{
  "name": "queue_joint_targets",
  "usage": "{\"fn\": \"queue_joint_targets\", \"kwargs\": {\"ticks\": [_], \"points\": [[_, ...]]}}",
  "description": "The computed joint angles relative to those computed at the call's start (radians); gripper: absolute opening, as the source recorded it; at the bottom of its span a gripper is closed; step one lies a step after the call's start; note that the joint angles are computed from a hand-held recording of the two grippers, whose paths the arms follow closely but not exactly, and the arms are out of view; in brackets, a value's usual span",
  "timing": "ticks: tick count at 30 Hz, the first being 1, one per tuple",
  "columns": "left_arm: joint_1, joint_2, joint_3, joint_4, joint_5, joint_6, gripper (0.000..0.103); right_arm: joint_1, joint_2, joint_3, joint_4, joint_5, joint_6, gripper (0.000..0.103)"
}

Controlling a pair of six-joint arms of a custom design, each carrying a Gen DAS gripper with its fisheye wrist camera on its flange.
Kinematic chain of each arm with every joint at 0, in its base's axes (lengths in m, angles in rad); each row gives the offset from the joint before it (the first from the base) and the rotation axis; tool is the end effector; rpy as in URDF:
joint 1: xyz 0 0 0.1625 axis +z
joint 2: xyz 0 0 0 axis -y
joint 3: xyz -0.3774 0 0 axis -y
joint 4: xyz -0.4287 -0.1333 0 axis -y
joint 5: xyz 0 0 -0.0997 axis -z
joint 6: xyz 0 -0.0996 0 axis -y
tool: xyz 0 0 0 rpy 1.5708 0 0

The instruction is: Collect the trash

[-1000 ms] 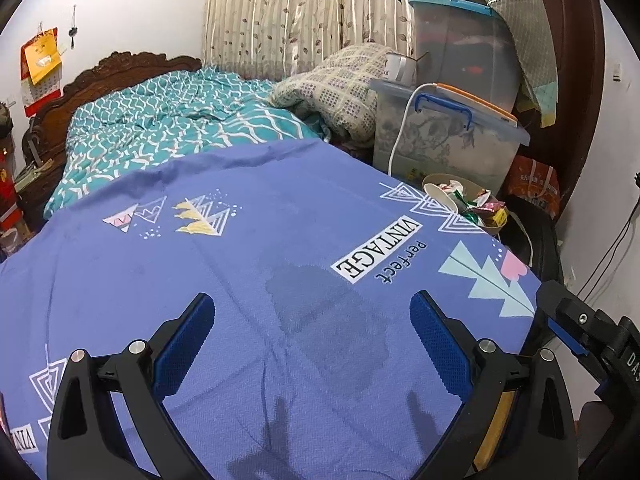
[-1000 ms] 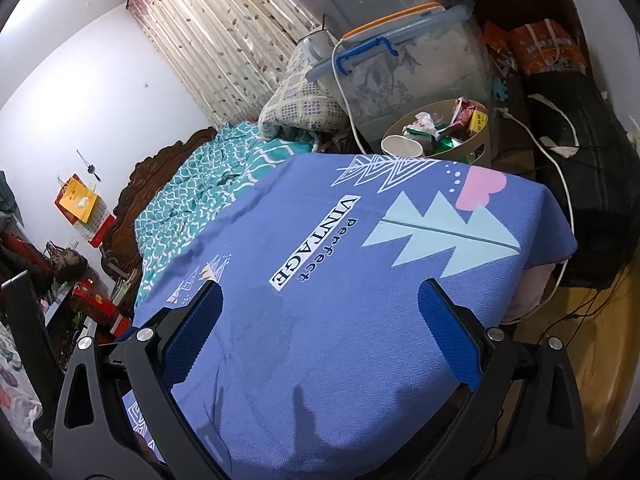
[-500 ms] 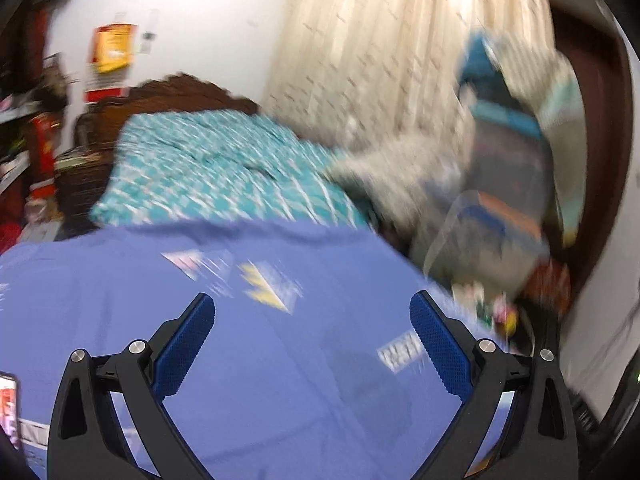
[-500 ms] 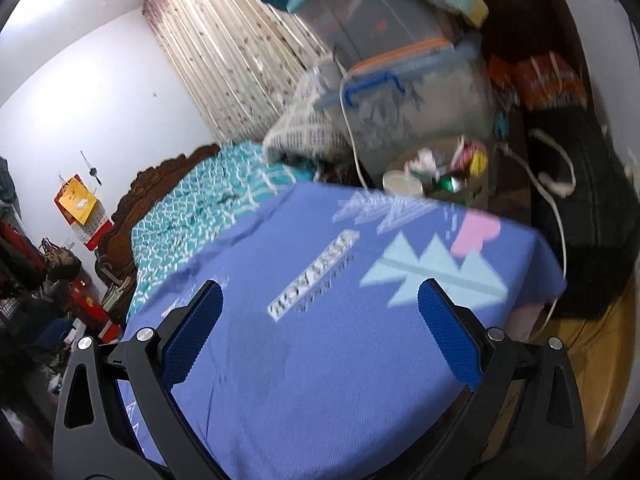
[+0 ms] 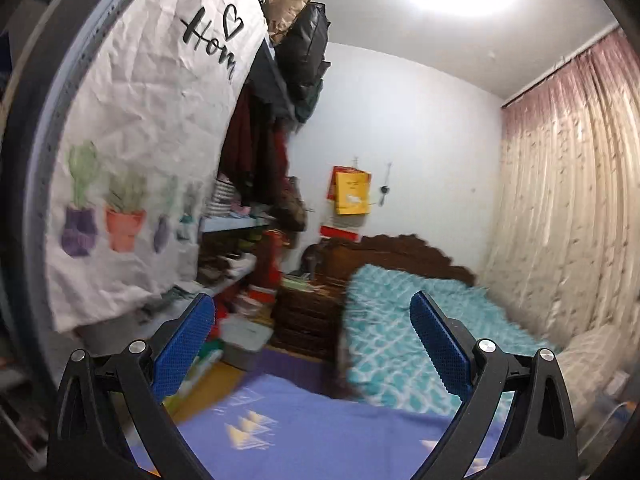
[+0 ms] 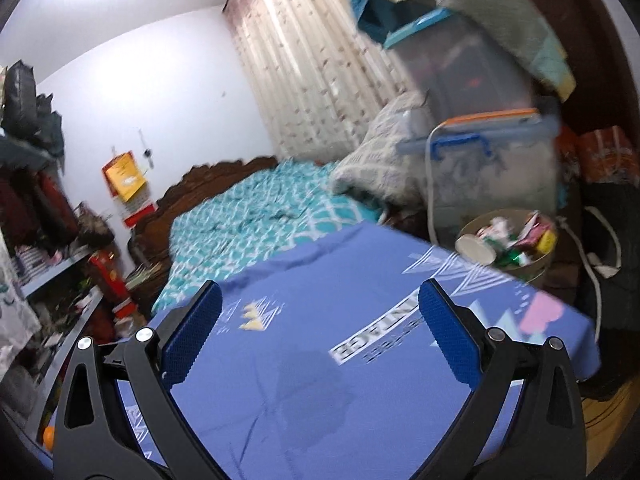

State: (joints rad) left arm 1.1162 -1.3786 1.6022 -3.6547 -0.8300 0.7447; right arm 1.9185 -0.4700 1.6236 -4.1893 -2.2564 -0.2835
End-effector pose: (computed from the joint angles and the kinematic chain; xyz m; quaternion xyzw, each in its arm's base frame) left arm -0.0535 -0.5661 0.5544 0.0749 0.6237 -0.7082 0.3221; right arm 0.2696 -0.5377 0.0325 0.0037 -0.7355 0.6375 0.2296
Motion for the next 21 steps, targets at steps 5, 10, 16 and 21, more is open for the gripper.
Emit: {"fn": "queue_joint_targets", "kwargs": {"ticks": [5,10,16,21], "points": [[0.03,0.069,0.056,0.162,-0.009,-0.106,0.094,-0.02,0.001,0.032,0.072,0.031,0.081,0.098],[0.078,0.178,0.098,0.451,-0.16,-0.333,0.094,-0.042,-0.027,0.093,0.055,-0.001,0.091,0.098],[0.072,0.318,0.112,0.556,-0.234,-0.348,0.094,-0.046,-0.056,0.149,-0.003,-0.086,0.083,0.098],[0.063,0.371,0.138,0.502,-0.301,-0.288,0.094,-0.068,-0.063,0.17,0.009,-0.113,0.147,0.098]]}}
